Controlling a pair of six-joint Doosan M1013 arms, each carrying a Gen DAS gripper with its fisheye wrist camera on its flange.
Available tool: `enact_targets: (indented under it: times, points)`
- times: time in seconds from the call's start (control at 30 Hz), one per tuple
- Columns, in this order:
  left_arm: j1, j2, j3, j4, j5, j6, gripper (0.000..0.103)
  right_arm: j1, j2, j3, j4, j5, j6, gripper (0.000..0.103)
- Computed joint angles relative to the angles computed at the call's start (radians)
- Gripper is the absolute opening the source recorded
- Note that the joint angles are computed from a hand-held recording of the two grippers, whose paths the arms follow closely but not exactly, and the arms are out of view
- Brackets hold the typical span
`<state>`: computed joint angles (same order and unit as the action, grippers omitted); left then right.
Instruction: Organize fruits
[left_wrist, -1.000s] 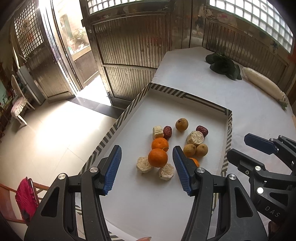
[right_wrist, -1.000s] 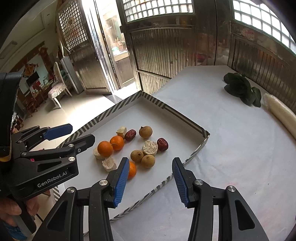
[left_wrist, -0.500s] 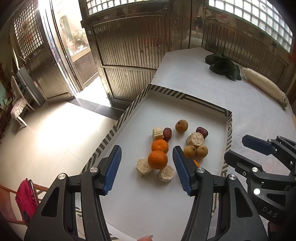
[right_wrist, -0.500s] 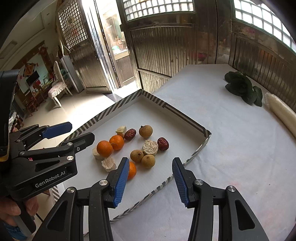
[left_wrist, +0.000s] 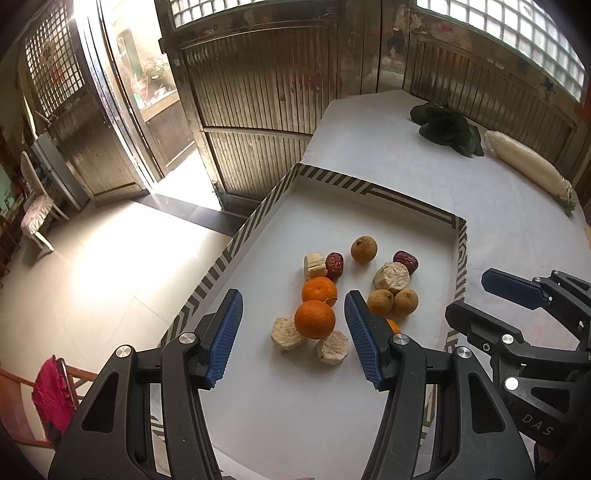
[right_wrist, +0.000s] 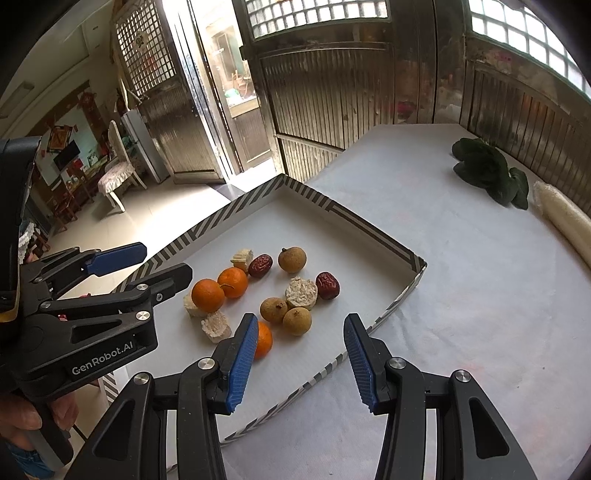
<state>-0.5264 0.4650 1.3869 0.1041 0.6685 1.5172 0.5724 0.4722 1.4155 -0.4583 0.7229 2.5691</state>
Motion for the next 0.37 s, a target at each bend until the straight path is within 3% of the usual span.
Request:
enact_targets:
  times: [0.37]
  points:
    - [-0.013, 0.006, 0.0, 0.026, -0.012, 0.009, 0.058, -0.007, -0.013, 0.028, -0.027, -0.012, 0.055, 0.046]
